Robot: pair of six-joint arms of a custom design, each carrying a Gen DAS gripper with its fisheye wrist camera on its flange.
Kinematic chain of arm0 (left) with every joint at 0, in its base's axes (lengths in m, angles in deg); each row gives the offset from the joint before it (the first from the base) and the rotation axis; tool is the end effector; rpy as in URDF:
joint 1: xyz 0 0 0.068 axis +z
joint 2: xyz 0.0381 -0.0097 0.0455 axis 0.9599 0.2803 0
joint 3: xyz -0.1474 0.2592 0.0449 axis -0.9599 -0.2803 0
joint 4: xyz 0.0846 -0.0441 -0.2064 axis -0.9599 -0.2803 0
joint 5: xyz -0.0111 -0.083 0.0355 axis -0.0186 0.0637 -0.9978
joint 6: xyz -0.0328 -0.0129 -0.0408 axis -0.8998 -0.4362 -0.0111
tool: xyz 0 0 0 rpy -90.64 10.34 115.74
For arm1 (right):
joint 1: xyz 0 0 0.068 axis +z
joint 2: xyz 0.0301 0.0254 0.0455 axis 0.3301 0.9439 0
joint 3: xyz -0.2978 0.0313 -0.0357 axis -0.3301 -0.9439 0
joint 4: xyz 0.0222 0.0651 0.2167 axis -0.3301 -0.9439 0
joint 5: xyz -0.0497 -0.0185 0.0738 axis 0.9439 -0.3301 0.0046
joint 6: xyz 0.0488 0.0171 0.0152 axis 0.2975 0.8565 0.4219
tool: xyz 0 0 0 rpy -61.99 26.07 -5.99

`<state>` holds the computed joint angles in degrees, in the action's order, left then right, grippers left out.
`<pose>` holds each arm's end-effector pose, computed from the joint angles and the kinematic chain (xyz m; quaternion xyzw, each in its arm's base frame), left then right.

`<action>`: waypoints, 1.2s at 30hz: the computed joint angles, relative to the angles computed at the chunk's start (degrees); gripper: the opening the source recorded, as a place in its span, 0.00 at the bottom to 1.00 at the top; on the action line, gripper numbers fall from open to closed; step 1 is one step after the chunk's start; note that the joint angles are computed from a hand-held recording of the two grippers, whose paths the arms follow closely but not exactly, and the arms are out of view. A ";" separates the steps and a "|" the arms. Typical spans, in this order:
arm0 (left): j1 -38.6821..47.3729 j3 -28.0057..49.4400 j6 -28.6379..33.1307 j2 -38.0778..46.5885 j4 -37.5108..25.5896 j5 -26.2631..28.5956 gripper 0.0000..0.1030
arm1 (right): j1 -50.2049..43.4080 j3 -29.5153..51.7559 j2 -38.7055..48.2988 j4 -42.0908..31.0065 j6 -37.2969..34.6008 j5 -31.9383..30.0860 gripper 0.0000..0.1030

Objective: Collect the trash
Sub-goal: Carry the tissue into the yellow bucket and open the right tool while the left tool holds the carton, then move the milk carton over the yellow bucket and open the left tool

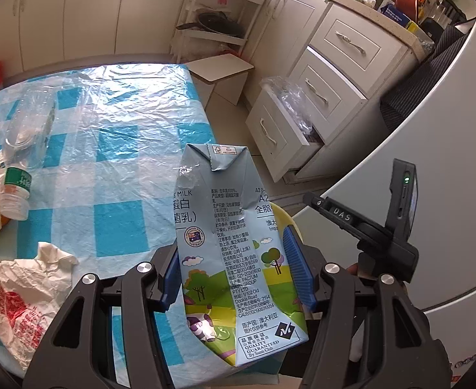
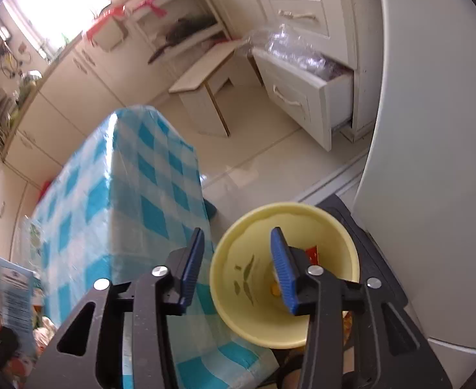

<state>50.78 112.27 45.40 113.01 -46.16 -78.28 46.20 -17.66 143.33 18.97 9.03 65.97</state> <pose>0.2826 -0.1212 0.0709 -0.0559 0.9400 -0.1668 0.2924 0.3313 0.1677 0.0254 0.0964 0.9399 0.1702 0.2800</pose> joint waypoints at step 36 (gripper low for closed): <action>-6.64 30.85 -2.58 17.90 -19.01 1.71 0.66 | -3.18 -19.75 -12.88 27.23 1.20 10.25 0.71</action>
<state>44.14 143.12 42.82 130.91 -65.17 -76.57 43.03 -37.41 130.45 46.19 10.23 76.23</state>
